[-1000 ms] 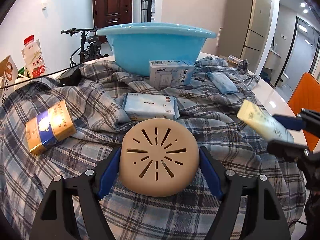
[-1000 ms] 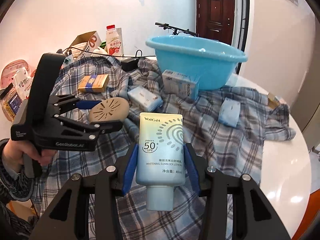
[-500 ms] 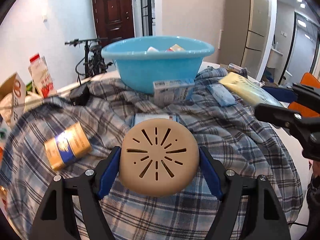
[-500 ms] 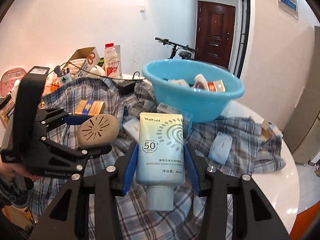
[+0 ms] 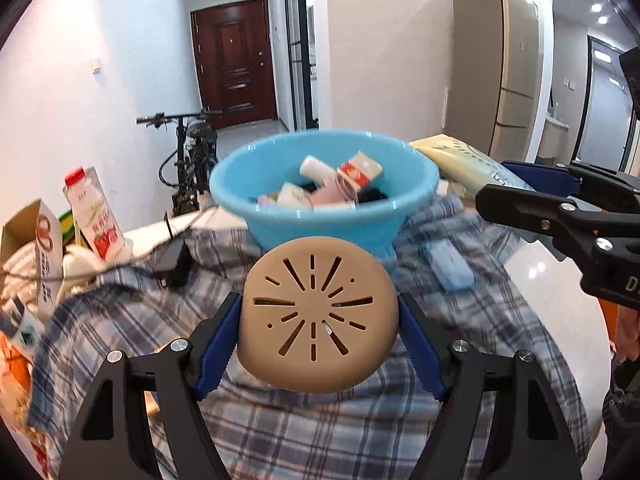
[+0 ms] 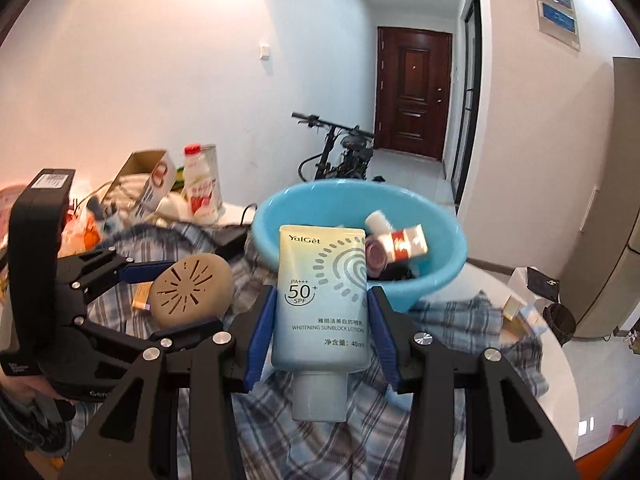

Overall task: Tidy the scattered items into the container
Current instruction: 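Lift the beige disc with the left gripper while the right gripper lifts the sunscreen tube toward the basin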

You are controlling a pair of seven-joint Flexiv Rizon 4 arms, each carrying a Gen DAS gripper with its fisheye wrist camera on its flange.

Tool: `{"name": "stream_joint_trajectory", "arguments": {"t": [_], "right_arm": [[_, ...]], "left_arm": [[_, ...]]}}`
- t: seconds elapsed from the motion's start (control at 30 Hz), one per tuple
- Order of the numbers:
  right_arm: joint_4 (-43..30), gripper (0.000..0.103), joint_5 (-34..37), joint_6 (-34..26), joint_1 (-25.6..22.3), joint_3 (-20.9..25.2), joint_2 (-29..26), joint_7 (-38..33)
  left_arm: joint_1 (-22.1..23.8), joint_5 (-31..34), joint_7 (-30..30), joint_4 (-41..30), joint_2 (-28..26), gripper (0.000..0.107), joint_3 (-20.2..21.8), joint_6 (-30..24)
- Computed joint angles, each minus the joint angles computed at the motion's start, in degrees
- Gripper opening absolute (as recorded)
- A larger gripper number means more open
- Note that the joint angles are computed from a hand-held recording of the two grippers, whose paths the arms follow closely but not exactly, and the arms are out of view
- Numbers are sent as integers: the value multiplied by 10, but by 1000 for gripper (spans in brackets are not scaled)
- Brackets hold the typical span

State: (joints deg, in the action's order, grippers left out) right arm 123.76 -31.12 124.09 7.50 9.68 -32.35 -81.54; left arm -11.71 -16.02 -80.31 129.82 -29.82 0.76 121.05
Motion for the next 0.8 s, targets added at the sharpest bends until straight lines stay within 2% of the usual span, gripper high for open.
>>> {"name": "stream_joint_trajectory", "arguments": {"t": [0.3, 0.43, 0.6, 0.73, 0.8], "right_arm": [[-97, 45, -24, -16, -19, 25, -28, 87], [-157, 45, -137, -34, -87, 78, -74, 185], [-184, 45, -65, -36, -17, 9, -71, 173], [-218, 45, -52, -49, -12, 6, -89, 177], [-239, 45, -44, -62, -7, 3, -100, 177]], "left_arm": [[13, 3, -2, -66, -2, 78, -7, 8], [29, 8, -4, -109, -13, 78, -19, -6], [2, -32, 31, -175, -43, 78, 15, -37], [27, -30, 30, -216, -64, 78, -1, -61], [9, -50, 42, -249, -79, 78, 22, -89]]}}
